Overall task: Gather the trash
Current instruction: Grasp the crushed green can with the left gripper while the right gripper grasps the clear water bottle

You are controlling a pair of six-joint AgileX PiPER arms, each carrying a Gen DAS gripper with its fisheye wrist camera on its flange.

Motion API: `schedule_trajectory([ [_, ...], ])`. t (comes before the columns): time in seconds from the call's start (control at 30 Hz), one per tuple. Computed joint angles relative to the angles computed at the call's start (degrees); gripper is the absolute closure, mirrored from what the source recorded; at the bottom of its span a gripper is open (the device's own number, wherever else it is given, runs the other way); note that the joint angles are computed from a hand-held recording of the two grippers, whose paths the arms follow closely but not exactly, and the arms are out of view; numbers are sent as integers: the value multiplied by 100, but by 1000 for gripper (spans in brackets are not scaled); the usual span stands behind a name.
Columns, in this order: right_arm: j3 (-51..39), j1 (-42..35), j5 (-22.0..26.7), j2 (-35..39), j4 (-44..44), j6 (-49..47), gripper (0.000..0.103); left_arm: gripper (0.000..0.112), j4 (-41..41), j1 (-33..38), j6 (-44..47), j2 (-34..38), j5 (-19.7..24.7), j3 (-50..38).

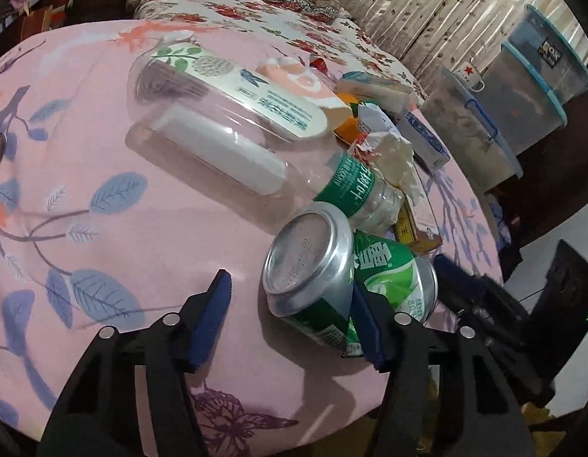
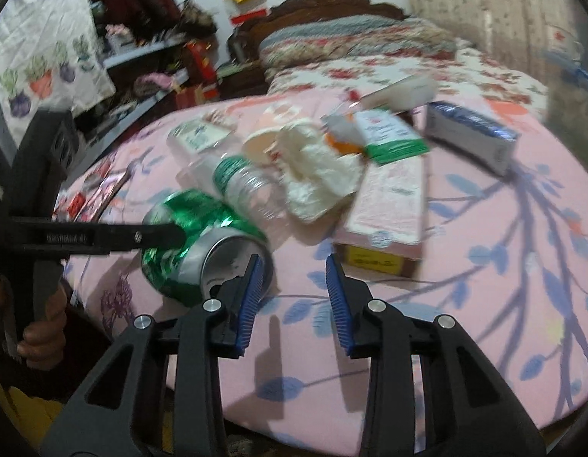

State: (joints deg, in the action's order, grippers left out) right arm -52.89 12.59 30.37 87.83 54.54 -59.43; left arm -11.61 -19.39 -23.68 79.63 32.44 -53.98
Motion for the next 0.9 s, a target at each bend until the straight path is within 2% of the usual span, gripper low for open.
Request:
schedule_trajectory([
  [0.23, -613, 921, 173, 560, 100, -260, 66, 57, 1829, 331, -1531, -322, 462, -141],
  [0.3, -727, 1149, 188, 655, 194, -419, 66, 38, 2239, 481, -1979, -503, 635, -82],
  [0.33, -719, 1231, 131, 651, 242, -479, 66, 34, 2297, 605, -2102, -673, 642, 15],
  [0.47, -493, 1226, -13, 489, 541, -880, 65, 27, 1510, 1111, -1478, -1093, 491, 321],
  [0.63, -381, 1048, -93, 423, 691, -948, 65, 27, -721, 1654, 530, -880, 323, 550],
  [0.9, -657, 949, -113, 668, 444, -482, 65, 27, -1334, 1544, 1000, -560, 5, 497],
])
